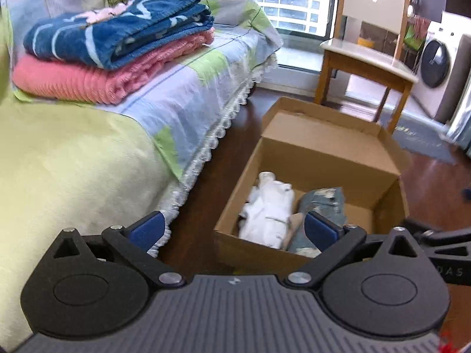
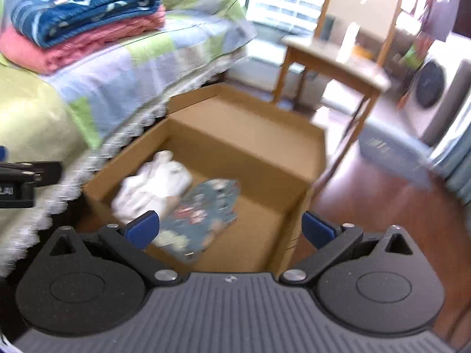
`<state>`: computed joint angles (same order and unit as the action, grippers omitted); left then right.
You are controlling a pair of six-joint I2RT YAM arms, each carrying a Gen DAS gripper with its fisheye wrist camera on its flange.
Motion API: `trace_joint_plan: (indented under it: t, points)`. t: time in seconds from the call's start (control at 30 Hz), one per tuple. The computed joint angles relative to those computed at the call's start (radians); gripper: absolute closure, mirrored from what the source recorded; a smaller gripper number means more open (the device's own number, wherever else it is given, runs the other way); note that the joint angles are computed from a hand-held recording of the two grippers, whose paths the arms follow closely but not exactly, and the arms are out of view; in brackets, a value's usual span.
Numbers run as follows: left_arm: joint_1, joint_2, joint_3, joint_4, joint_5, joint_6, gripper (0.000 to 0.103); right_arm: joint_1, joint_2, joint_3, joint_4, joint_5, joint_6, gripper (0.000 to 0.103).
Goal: Fold shopping bag
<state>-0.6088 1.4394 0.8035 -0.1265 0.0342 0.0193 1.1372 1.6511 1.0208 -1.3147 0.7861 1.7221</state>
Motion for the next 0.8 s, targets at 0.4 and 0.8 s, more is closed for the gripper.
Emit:
trace_joint_plan:
  t: [0.4,0.8]
  points:
    - [-0.025,0.015,0.028,-0.08,-0.036,0.109,0.002,-0.002,-0.166,-0.106,0.152,-0.05,-0.044,0.001]
    - [-0.061,0.031,0.027,-0.08,-0.137,0.114,0.002,-0.014,-0.191,-0.189,0.318,-0.173,-0.033,0.001]
